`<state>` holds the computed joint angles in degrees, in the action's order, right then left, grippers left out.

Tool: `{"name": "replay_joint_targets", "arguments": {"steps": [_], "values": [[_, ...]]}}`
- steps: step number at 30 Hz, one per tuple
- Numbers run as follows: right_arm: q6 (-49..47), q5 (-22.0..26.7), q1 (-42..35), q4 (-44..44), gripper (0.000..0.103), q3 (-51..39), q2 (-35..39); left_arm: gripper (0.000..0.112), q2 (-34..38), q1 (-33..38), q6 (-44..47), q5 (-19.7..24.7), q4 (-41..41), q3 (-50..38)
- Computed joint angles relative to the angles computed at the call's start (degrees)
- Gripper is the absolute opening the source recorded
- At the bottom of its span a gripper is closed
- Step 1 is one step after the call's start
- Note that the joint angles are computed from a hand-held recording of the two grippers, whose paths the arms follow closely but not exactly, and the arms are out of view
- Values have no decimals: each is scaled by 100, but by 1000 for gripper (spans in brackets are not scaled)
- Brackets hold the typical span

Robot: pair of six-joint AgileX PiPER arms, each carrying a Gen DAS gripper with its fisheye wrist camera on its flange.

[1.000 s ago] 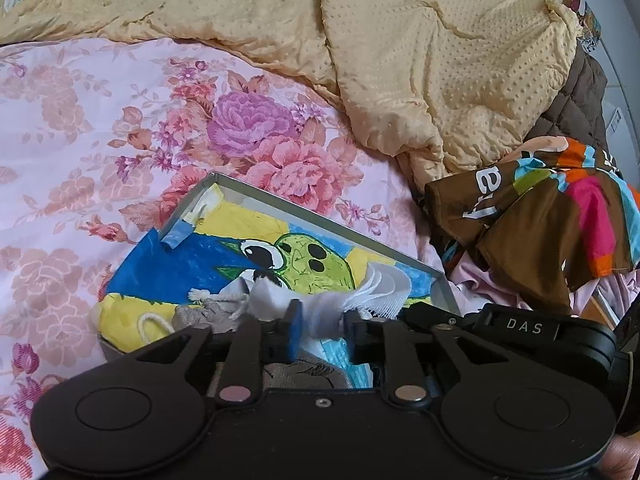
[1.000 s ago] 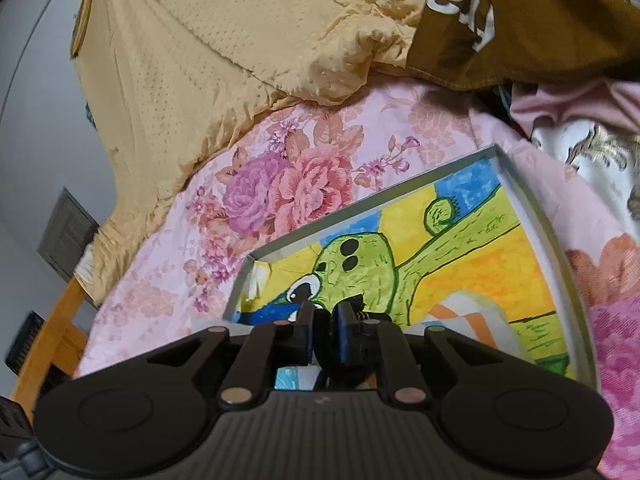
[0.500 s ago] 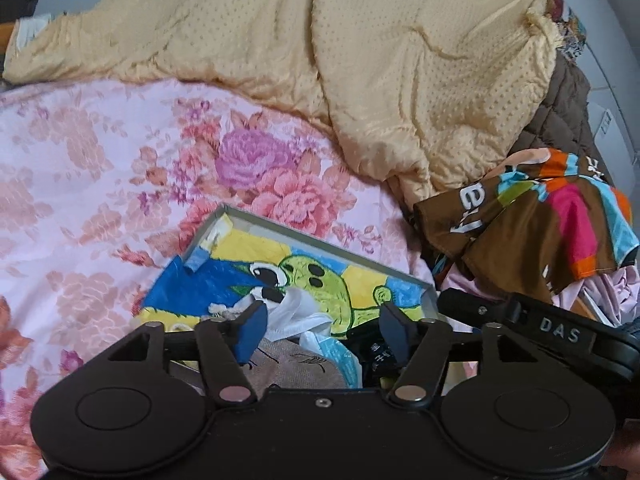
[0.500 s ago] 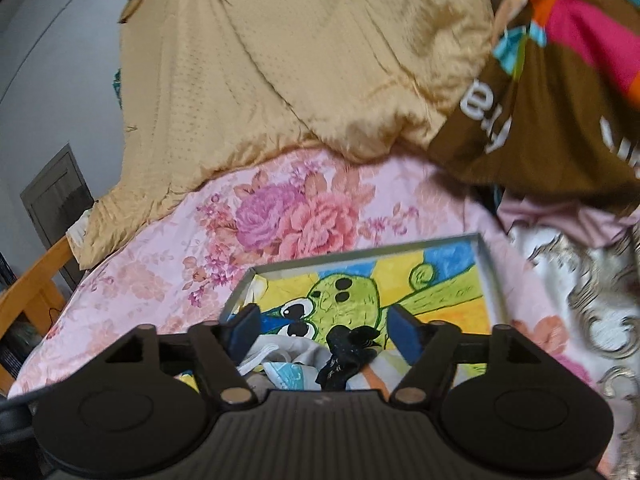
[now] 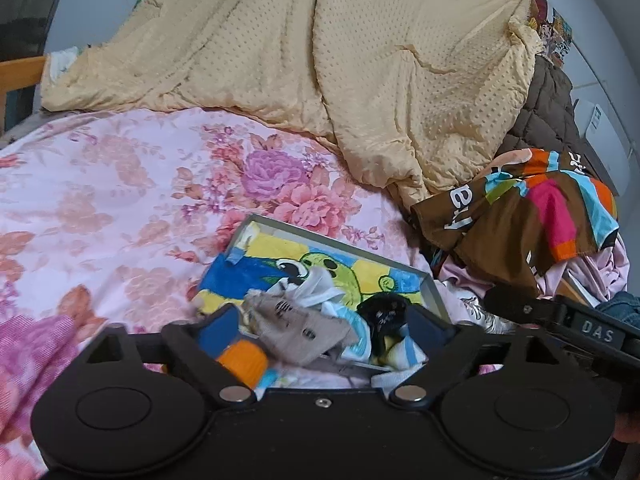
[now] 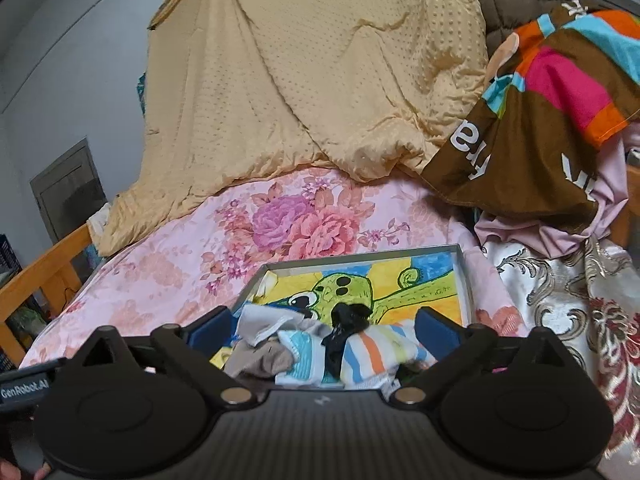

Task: Organize soft objects
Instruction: 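Withdraw both open tools from the tray back toward the pile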

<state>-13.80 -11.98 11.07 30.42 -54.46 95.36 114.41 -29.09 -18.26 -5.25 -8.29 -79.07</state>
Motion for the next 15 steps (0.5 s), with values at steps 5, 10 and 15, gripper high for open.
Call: {"name": "replay_joint_targets", "arguments": {"steps": [5,10,15], "values": [[-396,-201,282,430,102,645,-513,100,-572,-88,177,-520,-113,970],[-1182,-573,636,1302,102,1219,-1005,102,-1064,-277,957,-933,-735,1745],[-1825,-919,1019,2023,102,1725,-1425,102,-1512,-514,1493,-1267,-1211,2386]]}}
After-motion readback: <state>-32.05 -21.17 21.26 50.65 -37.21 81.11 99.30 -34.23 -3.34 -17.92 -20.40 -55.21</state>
